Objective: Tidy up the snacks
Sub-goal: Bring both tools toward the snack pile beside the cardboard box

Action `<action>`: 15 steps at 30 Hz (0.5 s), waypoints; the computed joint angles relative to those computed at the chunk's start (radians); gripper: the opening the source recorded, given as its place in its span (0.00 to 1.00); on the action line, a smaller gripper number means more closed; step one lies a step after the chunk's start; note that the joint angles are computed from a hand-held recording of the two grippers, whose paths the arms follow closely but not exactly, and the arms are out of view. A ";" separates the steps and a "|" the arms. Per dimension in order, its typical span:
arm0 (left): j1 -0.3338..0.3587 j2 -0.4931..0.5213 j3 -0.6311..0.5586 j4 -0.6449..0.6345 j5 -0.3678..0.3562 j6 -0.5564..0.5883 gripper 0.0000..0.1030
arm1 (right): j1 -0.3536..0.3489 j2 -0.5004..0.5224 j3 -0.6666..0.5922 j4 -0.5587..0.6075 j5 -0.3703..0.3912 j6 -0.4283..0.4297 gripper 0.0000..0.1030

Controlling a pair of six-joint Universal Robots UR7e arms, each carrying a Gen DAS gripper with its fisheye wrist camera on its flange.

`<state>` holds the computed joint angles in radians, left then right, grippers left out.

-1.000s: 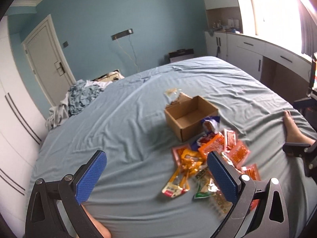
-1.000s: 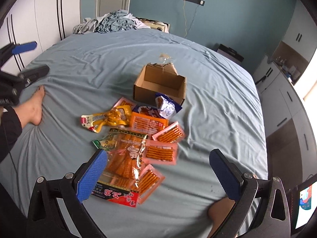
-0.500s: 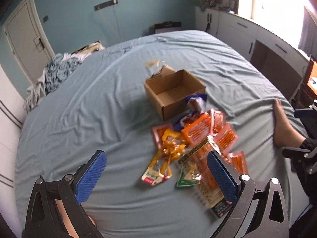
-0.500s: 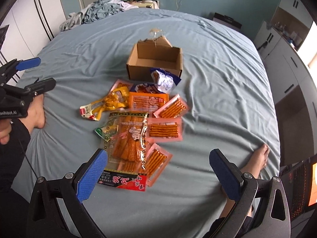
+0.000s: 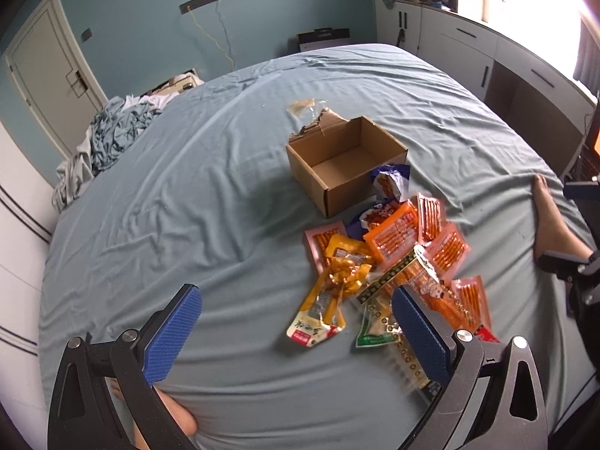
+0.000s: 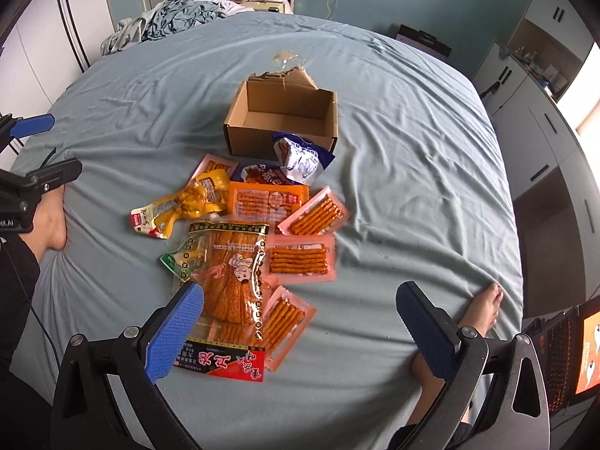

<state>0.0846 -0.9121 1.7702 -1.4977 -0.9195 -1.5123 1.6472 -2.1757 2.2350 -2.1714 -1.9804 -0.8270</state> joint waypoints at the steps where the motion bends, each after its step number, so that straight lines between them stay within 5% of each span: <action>1: 0.000 0.005 -0.004 0.005 0.002 0.008 1.00 | -0.006 -0.001 -0.001 0.005 0.005 0.002 1.00; 15: -0.012 0.059 -0.030 0.008 0.025 0.109 1.00 | -0.021 0.045 -0.053 0.079 -0.021 0.012 1.00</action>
